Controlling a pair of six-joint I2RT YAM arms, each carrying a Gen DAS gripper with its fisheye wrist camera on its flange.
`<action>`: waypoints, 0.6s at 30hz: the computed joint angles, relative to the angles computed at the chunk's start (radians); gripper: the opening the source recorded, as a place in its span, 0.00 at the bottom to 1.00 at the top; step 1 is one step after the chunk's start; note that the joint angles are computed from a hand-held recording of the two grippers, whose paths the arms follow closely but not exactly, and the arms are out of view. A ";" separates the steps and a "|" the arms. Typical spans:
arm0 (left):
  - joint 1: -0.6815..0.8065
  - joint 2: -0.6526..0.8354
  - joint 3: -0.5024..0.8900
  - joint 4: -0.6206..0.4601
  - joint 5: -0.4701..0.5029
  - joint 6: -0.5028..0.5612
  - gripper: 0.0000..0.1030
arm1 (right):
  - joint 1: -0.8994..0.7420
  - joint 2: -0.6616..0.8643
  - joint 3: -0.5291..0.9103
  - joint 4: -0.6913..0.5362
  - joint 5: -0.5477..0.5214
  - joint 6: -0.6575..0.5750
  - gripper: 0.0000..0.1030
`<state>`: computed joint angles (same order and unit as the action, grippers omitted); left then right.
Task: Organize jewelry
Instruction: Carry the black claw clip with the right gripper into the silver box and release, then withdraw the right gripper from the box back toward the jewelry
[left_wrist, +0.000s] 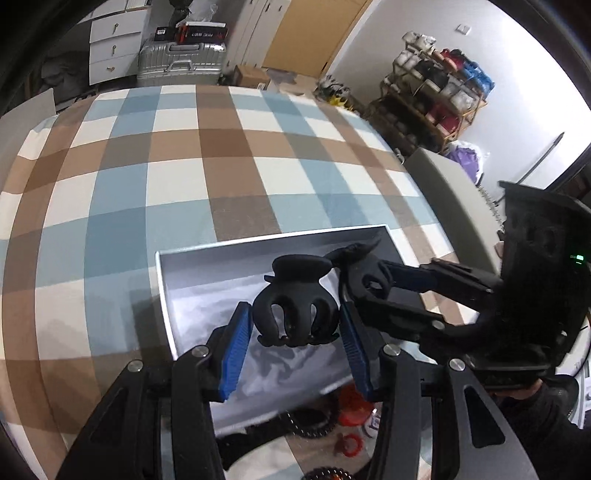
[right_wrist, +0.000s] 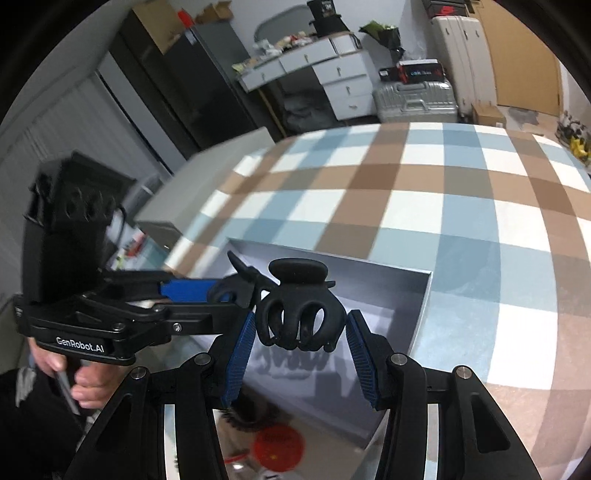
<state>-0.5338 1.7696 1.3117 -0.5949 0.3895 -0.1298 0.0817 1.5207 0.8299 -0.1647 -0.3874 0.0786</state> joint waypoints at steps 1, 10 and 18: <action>0.000 0.008 0.010 -0.009 0.000 0.000 0.41 | 0.000 0.008 0.013 -0.014 0.002 -0.005 0.48; -0.013 -0.006 0.015 -0.042 -0.062 -0.013 0.48 | 0.002 0.007 0.030 -0.017 0.040 0.006 0.57; -0.047 -0.225 -0.147 0.086 -0.203 -0.045 0.62 | -0.014 -0.257 -0.155 0.089 0.045 0.069 0.68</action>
<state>-0.5803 1.5450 1.1644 -0.5094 0.1865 -0.1744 0.0676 1.2640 0.6752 -0.0753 -0.3423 0.1473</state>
